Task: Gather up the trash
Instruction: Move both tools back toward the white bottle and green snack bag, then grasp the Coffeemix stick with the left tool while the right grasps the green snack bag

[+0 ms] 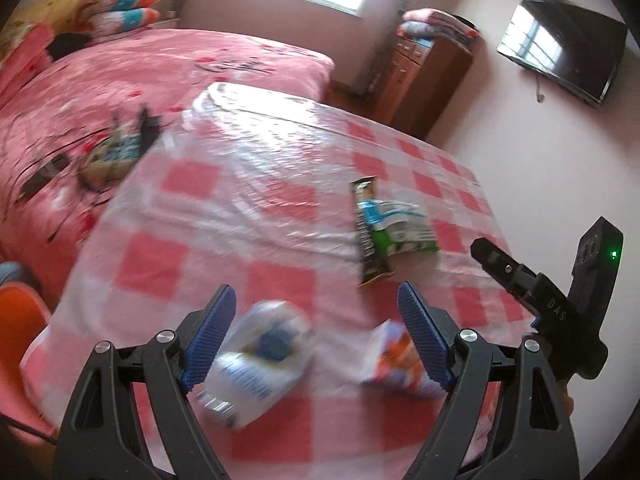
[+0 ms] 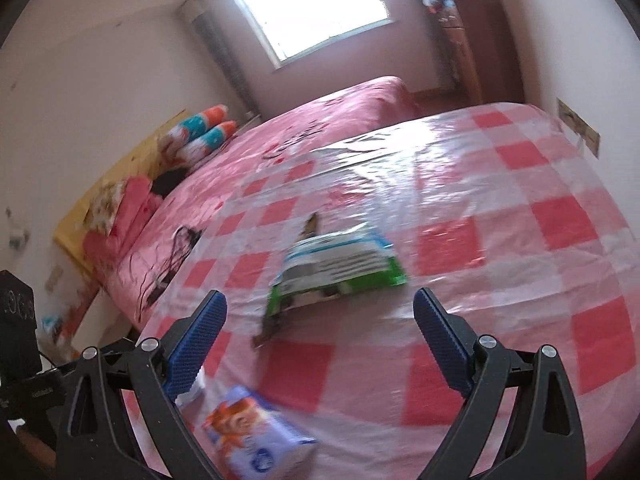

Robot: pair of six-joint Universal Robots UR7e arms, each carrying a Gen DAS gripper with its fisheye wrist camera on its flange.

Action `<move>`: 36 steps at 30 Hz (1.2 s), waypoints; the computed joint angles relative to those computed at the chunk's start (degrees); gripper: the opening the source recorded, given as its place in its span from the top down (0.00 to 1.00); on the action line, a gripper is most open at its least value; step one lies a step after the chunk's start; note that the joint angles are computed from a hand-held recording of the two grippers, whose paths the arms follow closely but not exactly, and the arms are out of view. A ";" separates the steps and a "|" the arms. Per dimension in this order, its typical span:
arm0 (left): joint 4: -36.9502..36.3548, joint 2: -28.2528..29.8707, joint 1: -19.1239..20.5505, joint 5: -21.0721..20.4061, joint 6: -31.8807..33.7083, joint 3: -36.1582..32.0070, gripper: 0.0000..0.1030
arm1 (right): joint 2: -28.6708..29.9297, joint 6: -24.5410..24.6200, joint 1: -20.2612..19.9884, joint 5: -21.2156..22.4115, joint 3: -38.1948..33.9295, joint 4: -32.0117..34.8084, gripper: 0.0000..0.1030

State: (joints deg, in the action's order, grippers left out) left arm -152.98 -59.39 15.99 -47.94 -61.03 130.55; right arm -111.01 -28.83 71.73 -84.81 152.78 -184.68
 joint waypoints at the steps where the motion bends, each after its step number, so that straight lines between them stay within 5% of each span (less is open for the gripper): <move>1: -0.73 1.19 0.64 -0.44 1.31 -1.03 0.19 | -0.85 0.17 -1.14 1.18 -0.26 1.11 0.09; 7: -3.99 9.01 5.71 -3.86 9.83 -9.18 0.19 | -4.34 0.76 -6.83 5.92 -1.00 3.31 0.09; 15: -5.78 15.92 11.76 -3.60 9.04 -17.08 0.20 | -7.46 0.52 -12.35 9.90 -1.91 6.75 0.09; 22: -0.61 19.85 14.88 -2.20 8.76 -23.31 0.37 | -9.17 -0.84 -14.02 11.24 -1.90 9.29 0.09; 36: 6.27 22.69 11.29 -2.75 11.46 -25.68 0.57 | -8.57 -1.35 -13.14 9.53 -2.78 14.00 0.09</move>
